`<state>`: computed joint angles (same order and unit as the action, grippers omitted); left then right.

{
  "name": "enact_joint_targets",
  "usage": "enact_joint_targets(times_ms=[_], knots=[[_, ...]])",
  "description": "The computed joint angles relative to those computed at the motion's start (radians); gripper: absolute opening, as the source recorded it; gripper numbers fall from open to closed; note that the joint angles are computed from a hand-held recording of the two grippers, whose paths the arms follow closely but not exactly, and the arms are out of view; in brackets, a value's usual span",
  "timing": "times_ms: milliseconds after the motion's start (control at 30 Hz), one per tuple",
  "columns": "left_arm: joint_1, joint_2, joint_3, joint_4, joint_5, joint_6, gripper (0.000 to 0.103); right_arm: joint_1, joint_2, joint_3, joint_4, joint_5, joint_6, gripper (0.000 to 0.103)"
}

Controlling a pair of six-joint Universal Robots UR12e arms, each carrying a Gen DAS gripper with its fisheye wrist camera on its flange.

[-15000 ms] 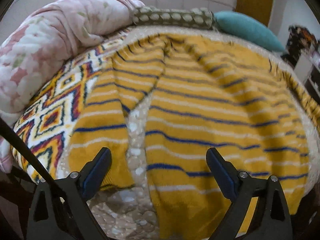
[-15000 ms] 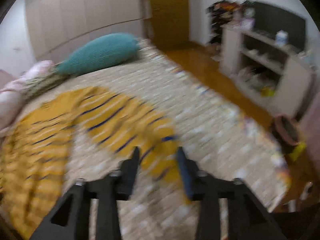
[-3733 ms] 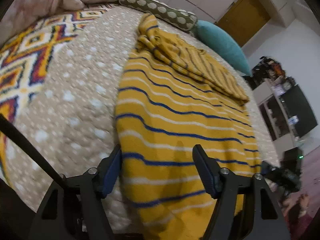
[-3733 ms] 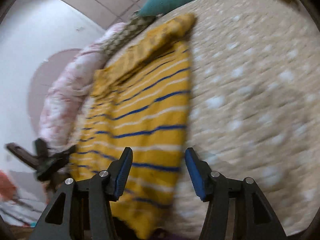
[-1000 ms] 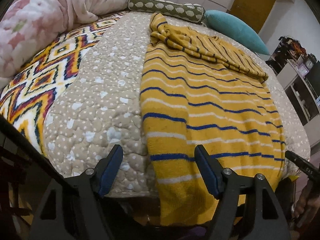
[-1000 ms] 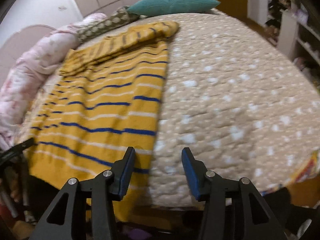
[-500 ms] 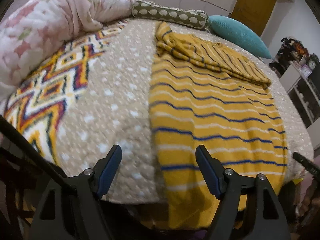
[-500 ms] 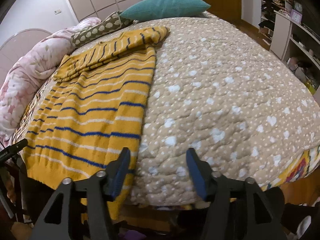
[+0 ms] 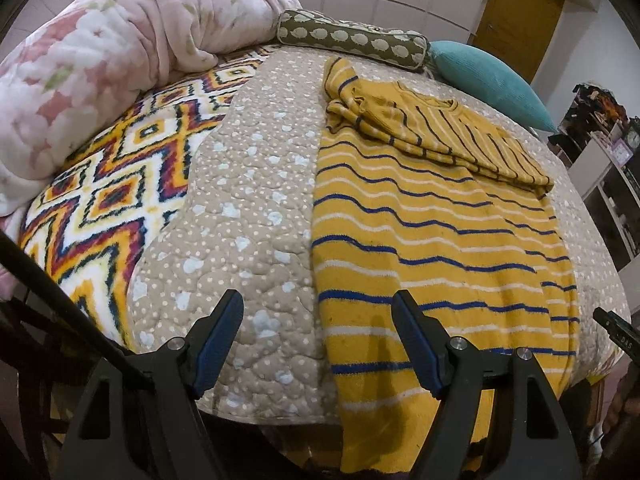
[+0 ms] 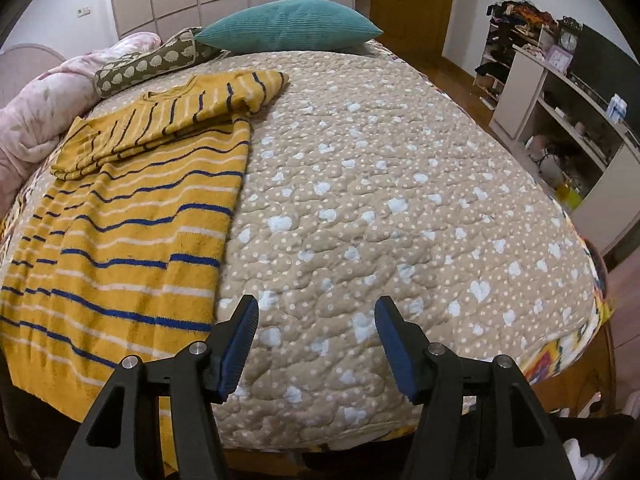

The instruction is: Fold small clothes

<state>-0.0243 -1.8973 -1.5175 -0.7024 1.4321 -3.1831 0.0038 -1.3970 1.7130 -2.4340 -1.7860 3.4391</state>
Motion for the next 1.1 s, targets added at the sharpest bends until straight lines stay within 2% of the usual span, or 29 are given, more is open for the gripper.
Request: enact_joint_targets(times_ms=[200,333,367,467,500,600,700,767,833,900,1000,1100], knots=[[-0.001,-0.001,-0.003,-0.016,-0.026,0.010,0.075,-0.007,-0.003,0.009,0.002,0.010,0.017,0.068],[-0.005,-0.010,0.002,-0.043,-0.043,0.029,0.075,-0.028,-0.024,0.030,-0.017,0.065,0.060,0.068],[-0.004,-0.010,0.002,-0.053,-0.058,0.037,0.075,-0.035,-0.033,0.043,-0.041,0.100,0.062,0.068],[0.007,-0.008,-0.010,-0.081,-0.160,0.083,0.075,-0.066,-0.054,0.086,-0.104,0.281,0.042,0.068],[0.007,-0.007,-0.015,-0.084,-0.171,0.103,0.075,-0.076,-0.055,0.098,-0.113,0.345,0.036,0.068],[-0.010,-0.003,-0.033,-0.059,-0.146,0.148,0.076,-0.098,-0.045,0.129,-0.157,0.517,0.037,0.070],[-0.010,0.002,-0.050,-0.040,-0.182,0.161,0.076,-0.096,-0.030,0.140,-0.209,0.594,0.039,0.070],[-0.006,0.006,-0.057,-0.039,-0.214,0.154,0.076,-0.103,-0.019,0.140,-0.230,0.677,0.035,0.070],[0.007,0.009,-0.059,-0.052,-0.279,0.137,0.073,-0.108,-0.008,0.141,-0.242,0.751,0.044,0.070],[0.025,0.010,-0.057,-0.089,-0.373,0.114,0.058,-0.105,-0.001,0.139,-0.252,0.763,0.051,0.070],[0.034,0.009,-0.055,-0.122,-0.425,0.105,0.055,-0.109,0.003,0.144,-0.275,0.792,0.068,0.070],[0.028,0.005,-0.059,-0.125,-0.421,0.099,0.056,-0.114,0.002,0.155,-0.287,0.807,0.063,0.069]])
